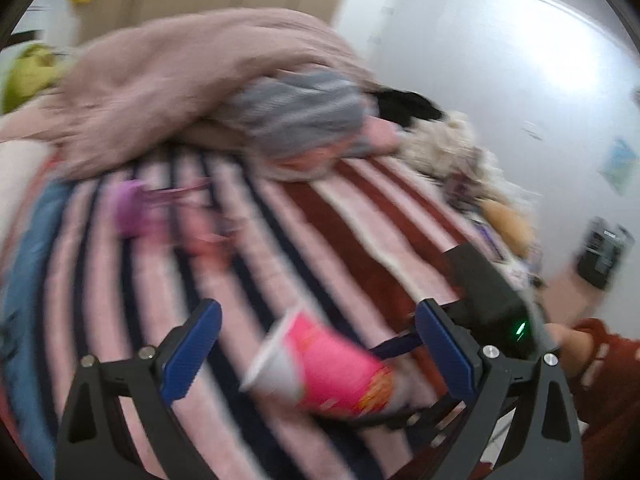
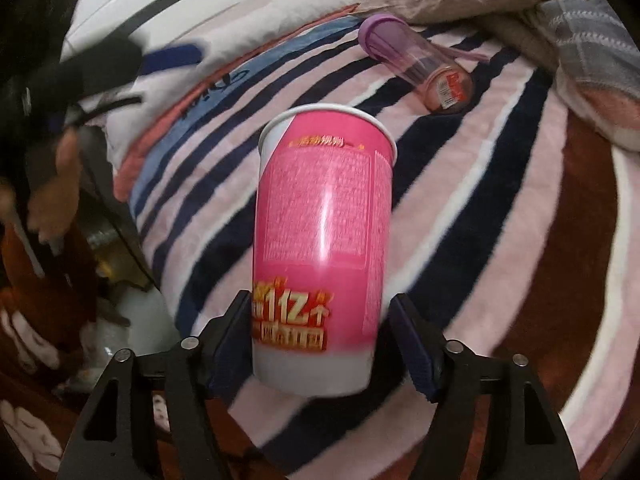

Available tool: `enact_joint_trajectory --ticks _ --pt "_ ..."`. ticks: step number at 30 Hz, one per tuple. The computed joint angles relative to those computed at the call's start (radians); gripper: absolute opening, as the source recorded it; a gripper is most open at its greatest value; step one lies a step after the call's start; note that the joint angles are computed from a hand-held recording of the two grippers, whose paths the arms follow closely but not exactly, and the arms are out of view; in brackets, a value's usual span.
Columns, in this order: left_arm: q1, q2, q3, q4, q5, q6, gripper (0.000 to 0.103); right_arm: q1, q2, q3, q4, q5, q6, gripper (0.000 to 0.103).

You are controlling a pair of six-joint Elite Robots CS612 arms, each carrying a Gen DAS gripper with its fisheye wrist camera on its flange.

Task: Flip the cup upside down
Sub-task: 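Lift the pink cup with the right tool toward the left tool, then close the left tool on the cup while the right tool opens and releases it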

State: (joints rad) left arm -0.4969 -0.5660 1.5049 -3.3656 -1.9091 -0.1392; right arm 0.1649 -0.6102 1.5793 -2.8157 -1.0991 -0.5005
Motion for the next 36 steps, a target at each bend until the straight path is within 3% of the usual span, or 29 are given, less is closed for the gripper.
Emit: enact_joint_trajectory --ticks 3,5,8,10,12,14,18,21,24,25,29,33,34,36 --pt "0.004 0.035 -0.106 0.161 -0.112 0.086 0.097 -0.01 0.001 0.024 -0.039 0.028 0.013 0.067" --pt "0.0 0.051 -0.162 0.276 -0.13 0.145 0.096 -0.019 0.003 0.037 -0.064 0.066 0.021 0.057" --pt "0.004 0.078 -0.236 0.442 -0.208 0.204 0.096 -0.031 0.011 0.032 -0.058 0.125 0.039 0.057" --pt "0.007 0.084 -0.256 0.518 -0.252 0.249 0.097 -0.043 0.012 0.03 -0.03 0.165 -0.003 0.057" --pt "0.005 0.084 -0.27 0.609 -0.277 0.32 0.097 -0.056 0.007 0.02 0.063 0.2 -0.113 0.057" --pt "0.0 0.081 -0.277 0.682 -0.266 0.373 0.097 -0.066 0.002 0.001 0.162 0.199 -0.22 0.057" --pt "-0.013 0.076 -0.278 0.763 -0.205 0.445 0.097 -0.078 0.002 -0.041 0.301 0.176 -0.336 0.057" --pt "-0.017 0.07 -0.279 0.852 -0.189 0.49 0.097 -0.08 -0.012 -0.037 0.294 0.101 -0.391 0.059" --pt "-0.031 0.057 -0.252 0.847 -0.107 0.505 0.097 -0.083 -0.017 -0.012 0.155 0.001 -0.306 0.06" --pt "-0.032 0.056 -0.248 0.837 -0.101 0.495 0.096 -0.086 -0.01 -0.02 0.146 0.003 -0.276 0.06" --pt "-0.032 0.049 -0.22 0.767 -0.081 0.438 0.096 -0.11 0.012 -0.035 0.076 0.071 -0.092 0.06" --pt "-0.038 0.037 -0.194 0.749 0.008 0.394 0.078 -0.122 0.028 -0.041 0.014 0.12 0.109 0.06" --pt "-0.038 0.036 -0.191 0.745 0.018 0.382 0.072 -0.126 0.031 -0.044 0.009 0.143 0.158 0.062" --pt "-0.037 0.036 -0.188 0.739 0.024 0.353 0.069 -0.141 0.04 -0.054 0.018 0.22 0.253 0.062"
